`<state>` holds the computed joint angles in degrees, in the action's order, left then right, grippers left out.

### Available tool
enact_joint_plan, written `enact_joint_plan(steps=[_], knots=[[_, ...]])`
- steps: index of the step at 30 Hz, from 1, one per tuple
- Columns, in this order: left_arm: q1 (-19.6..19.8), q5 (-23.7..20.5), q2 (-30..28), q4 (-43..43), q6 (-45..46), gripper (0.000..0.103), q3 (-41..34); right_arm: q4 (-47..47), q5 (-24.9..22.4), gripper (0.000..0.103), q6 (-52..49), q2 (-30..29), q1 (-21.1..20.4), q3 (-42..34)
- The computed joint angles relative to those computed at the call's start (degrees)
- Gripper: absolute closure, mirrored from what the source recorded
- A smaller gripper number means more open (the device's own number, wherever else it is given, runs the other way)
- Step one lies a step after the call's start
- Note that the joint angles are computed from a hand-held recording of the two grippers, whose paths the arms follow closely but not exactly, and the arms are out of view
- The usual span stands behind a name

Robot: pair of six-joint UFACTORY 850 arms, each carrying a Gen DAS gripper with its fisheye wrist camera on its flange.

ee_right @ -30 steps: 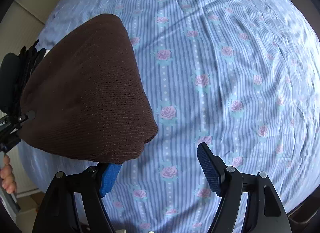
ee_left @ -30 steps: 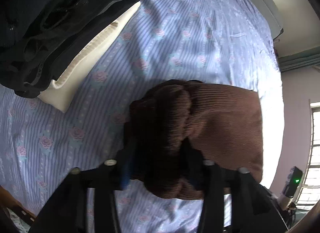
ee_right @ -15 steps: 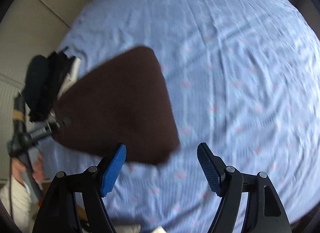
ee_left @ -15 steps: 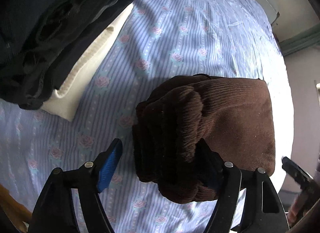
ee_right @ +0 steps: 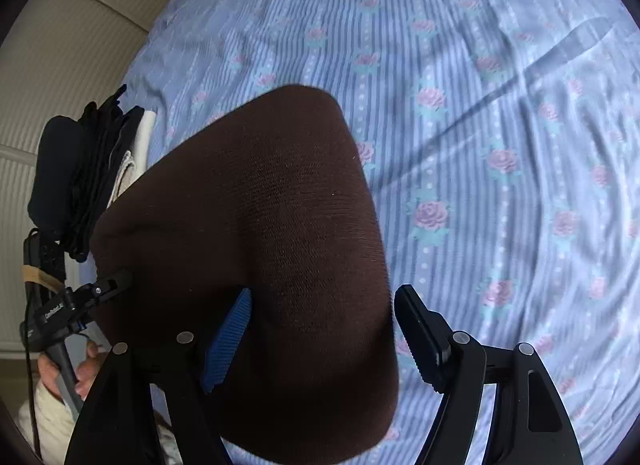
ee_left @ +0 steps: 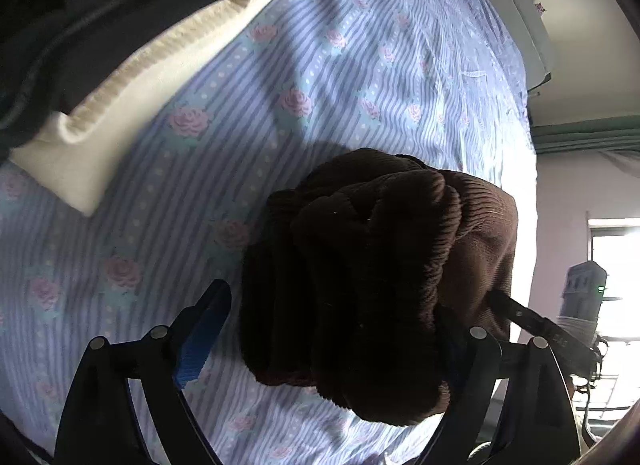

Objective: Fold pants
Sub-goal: 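Lift the folded brown pants off the bed with both tools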

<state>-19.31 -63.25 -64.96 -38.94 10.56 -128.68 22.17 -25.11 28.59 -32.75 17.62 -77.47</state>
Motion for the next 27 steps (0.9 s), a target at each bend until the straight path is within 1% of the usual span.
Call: enact_joint_plan(steps=[4,8,10,14,15,16,17,18,19,20,22,25,27], knots=[[0.16,-1.44,-2.03,-2.66,0.56,0.012,-2.03,8.39,0.98,0.029,-6.81,-1.38,-0.94,0.39],[0.04,-1.27,-3.53,-3.39,0.28,0.008,-3.33,21.39,2.12,0.028,-17.10,-2.83,-2.17,1.31],[0.00,-0.95,-4.04,-4.09,-0.46,0.006,-3.58,26.04,2.47,0.023,-20.49,-3.44,-2.49,1.54],[0.23,0.79,-2.48,-5.65,-1.55,0.008,-0.27,25.67,2.58,0.021,-19.33,-4.71,-2.19,0.26],[0.26,0.96,-2.12,-5.82,-1.92,0.013,0.25,25.55,2.44,0.021,-19.06,-4.88,-2.14,-0.06],[0.38,0.98,-1.54,-6.51,-1.42,0.022,1.08,25.57,2.24,0.024,-18.98,-5.24,-2.05,-0.67],[0.57,1.18,-0.59,-6.94,-0.79,0.025,2.59,27.88,2.22,0.028,-21.29,-5.14,-2.09,-0.56],[0.57,1.44,0.19,-7.49,-0.11,0.037,3.53,29.99,2.03,0.036,-23.14,-4.94,-2.16,-0.40],[0.50,1.64,0.71,-7.43,-0.06,0.041,3.99,29.75,1.79,0.040,-22.65,-4.81,-2.12,-0.58],[0.41,2.13,1.49,-7.00,-0.05,0.043,5.00,30.03,1.81,0.044,-23.01,-4.54,-2.06,-0.53],[0.09,3.52,3.05,-5.69,-0.06,0.047,6.62,26.47,2.07,0.053,-20.11,-4.08,-1.49,-1.08],[0.01,4.45,4.81,-5.54,-0.05,0.051,8.67,22.69,2.89,0.059,-16.92,-2.40,-0.63,-0.52],[-0.29,5.03,5.46,-5.53,-0.26,0.053,8.87,20.93,4.05,0.060,-15.22,-0.78,0.06,0.28]])
